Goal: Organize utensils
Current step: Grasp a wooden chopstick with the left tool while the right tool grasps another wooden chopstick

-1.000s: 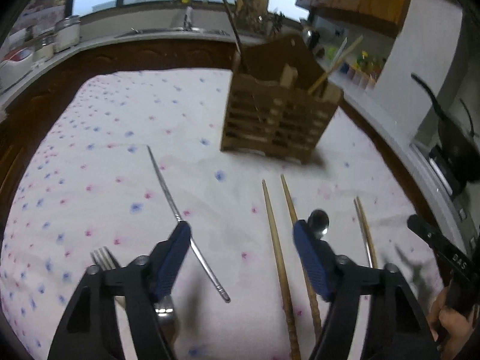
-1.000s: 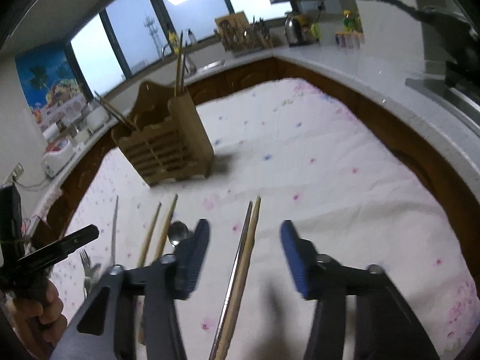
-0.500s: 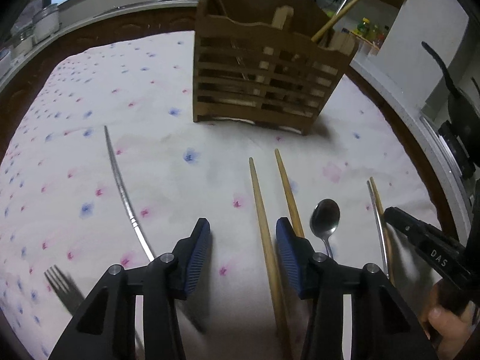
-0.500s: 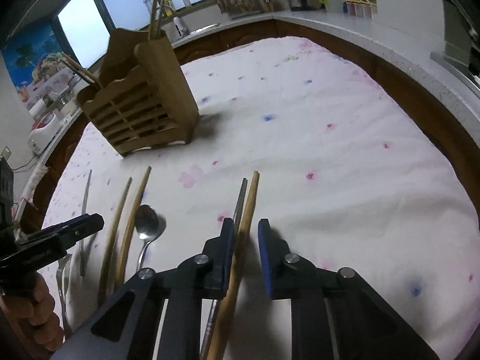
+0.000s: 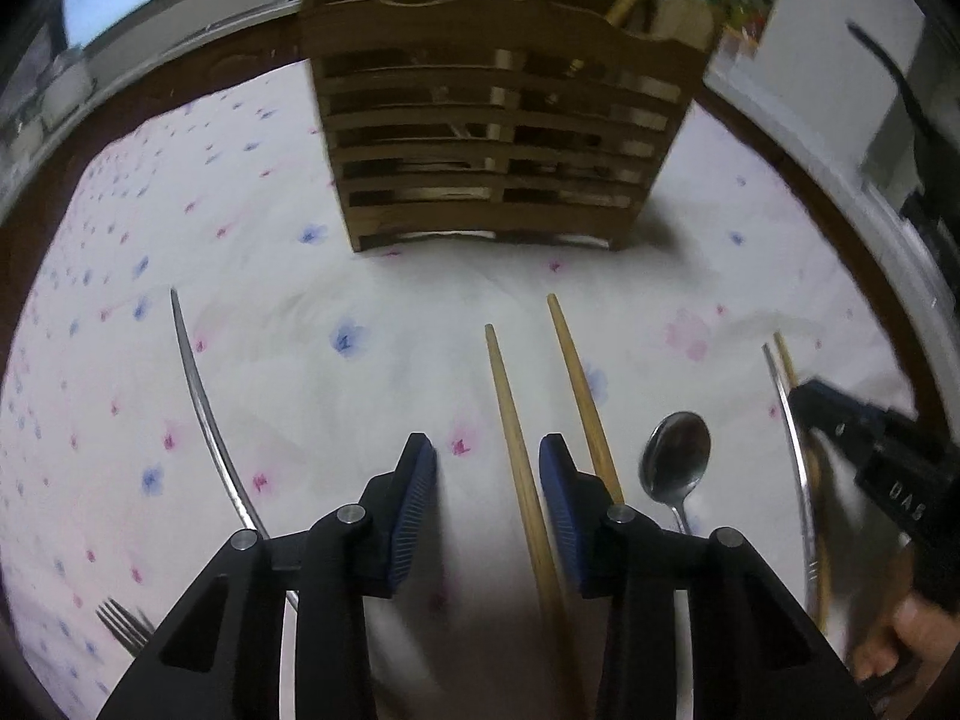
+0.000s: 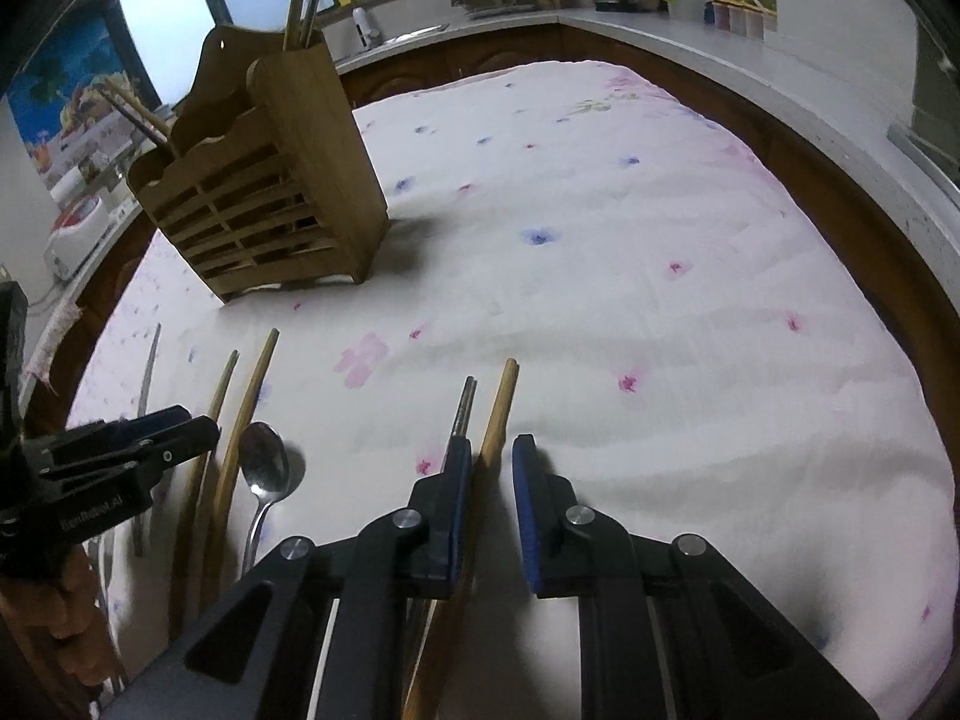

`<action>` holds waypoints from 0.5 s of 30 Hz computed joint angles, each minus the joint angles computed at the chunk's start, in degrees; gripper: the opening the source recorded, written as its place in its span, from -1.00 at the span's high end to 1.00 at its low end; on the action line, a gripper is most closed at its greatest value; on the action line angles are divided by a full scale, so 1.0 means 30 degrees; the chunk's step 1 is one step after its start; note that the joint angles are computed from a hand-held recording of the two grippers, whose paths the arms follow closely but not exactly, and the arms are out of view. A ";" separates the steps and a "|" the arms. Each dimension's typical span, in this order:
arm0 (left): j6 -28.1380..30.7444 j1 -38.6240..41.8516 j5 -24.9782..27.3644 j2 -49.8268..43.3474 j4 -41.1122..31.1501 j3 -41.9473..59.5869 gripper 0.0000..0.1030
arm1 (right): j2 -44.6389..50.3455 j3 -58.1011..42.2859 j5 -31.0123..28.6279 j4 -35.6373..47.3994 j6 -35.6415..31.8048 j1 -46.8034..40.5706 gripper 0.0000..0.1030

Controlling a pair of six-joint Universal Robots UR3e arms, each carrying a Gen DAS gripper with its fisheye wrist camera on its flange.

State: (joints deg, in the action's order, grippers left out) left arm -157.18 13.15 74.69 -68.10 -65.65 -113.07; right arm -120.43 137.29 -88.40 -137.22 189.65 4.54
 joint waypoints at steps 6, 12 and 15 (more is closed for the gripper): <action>-0.0899 -0.1708 0.1570 -0.0831 0.1555 0.0024 0.47 | 0.0965 -0.0156 -0.1064 -0.0788 0.0010 0.1023 0.69; -0.0999 -0.2182 0.1518 -0.0508 0.2230 -0.0570 0.83 | 0.0534 0.0223 -0.0681 -0.0970 -0.0104 0.0566 0.79; -0.0824 -0.1744 0.1111 -0.0337 0.1947 -0.0604 0.88 | -0.0421 0.0441 0.0609 -0.0294 -0.0235 -0.0466 0.86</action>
